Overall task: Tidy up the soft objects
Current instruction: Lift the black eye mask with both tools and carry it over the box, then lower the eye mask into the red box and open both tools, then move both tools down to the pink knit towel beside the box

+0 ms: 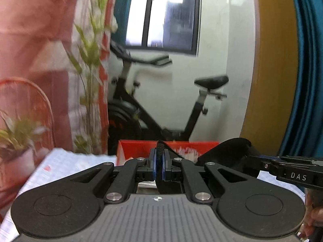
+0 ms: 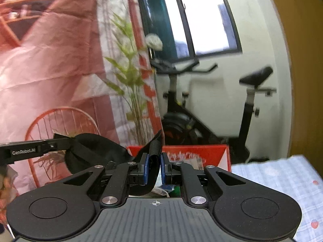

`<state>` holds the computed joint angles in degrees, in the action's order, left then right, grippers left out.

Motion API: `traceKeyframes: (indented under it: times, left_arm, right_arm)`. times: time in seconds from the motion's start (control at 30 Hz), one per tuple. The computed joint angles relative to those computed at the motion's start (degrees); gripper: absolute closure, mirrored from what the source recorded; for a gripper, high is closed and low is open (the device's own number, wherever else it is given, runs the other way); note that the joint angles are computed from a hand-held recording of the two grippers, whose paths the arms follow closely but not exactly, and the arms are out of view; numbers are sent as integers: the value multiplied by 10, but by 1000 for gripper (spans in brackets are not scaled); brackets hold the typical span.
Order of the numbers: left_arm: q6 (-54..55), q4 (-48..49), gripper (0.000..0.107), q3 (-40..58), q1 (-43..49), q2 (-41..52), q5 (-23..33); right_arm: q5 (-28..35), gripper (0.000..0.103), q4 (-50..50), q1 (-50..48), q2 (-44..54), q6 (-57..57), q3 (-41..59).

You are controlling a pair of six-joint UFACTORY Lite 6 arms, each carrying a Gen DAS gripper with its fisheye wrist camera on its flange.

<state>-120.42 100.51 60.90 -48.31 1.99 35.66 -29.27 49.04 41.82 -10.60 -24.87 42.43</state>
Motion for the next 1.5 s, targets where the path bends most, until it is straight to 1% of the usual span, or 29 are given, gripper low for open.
traceKeyframes:
  times: [0.03,0.1,0.13,0.17,0.23,0.3,0.4,0.5,0.57,0.73,0.8,0.83,0.87,0.9,0.93,0.97,1.0,1.07,1.1,1.17,1.23,1.27,1.3,1.33,1.43,1.5]
  left_arm:
    - [21,-18,101,25,15,24,-23]
    - [62,-53,101,63,45,66,-66]
    - [102,-95,101,88,59,90,-87]
    - [141,-142,101,112,71,114,-102]
    - [181,-201,101,142,88,149,-131]
    - [191,-222,101,159,100,174,-150]
    - [226,-241,101,177,108,195,-159]
    - [263,-270,101,195,111,213,-161]
    - [289,-292,101,203,121,221,-168]
    - [291,-288,100,189,128,212,-175]
    - [284,-277,97,178,125,200,-175]
    - [284,-272,96,171,126,193,-179]
    - [292,-276,91,169,123,190,-178]
    - [299,-278,80,166,122,186,-177]
    - [303,-276,71,162,120,182,-172]
    - [288,-256,53,156,115,175,-161]
    - [261,-227,41,147,110,168,-149]
    - [222,-185,35,129,101,150,-126]
    - [212,-177,34,120,99,139,-121]
    - [201,-168,33,102,98,118,-122]
    - [173,-143,32,72,93,89,-122]
    - [159,-129,30,57,90,76,-122]
    - [151,-119,28,46,87,65,-121]
    - [135,-104,28,27,81,50,-116]
    - [91,-75,28,-22,65,16,-97]
    - [37,-38,28,-65,55,-9,-86]
  right_arm:
    - [33,92,-16,-22,19,14,23]
    - [64,92,-8,-41,54,1,58]
    - [81,92,0,-50,72,-11,77]
    - [101,92,9,-60,91,-22,96]
    - [127,92,32,-74,131,-38,133]
    - [154,92,53,-87,173,-45,169]
    - [180,92,114,-97,231,-84,217]
    - [186,92,179,-100,264,-144,240]
    - [184,92,194,-101,279,-155,248]
    - [182,92,227,-104,292,-182,255]
    - [182,86,226,-107,286,-186,249]
    - [175,84,236,-105,282,-198,243]
    - [170,79,230,-102,277,-199,236]
    - [163,77,227,-99,272,-201,229]
    - [149,76,228,-93,266,-207,221]
    - [133,75,234,-86,263,-215,215]
    - [122,73,235,-83,255,-219,206]
    - [79,51,226,-68,239,-212,184]
    - [54,45,210,-60,229,-199,168]
    - [22,44,175,-52,205,-172,136]
    - [4,43,169,-49,183,-168,109]
    - [-6,39,156,-49,168,-152,90]
    - [-12,32,138,-51,152,-133,72]
    - [-29,31,111,-48,133,-102,45]
    - [-68,31,75,-41,84,-61,-23]
    - [-89,31,62,-35,52,-36,-67]
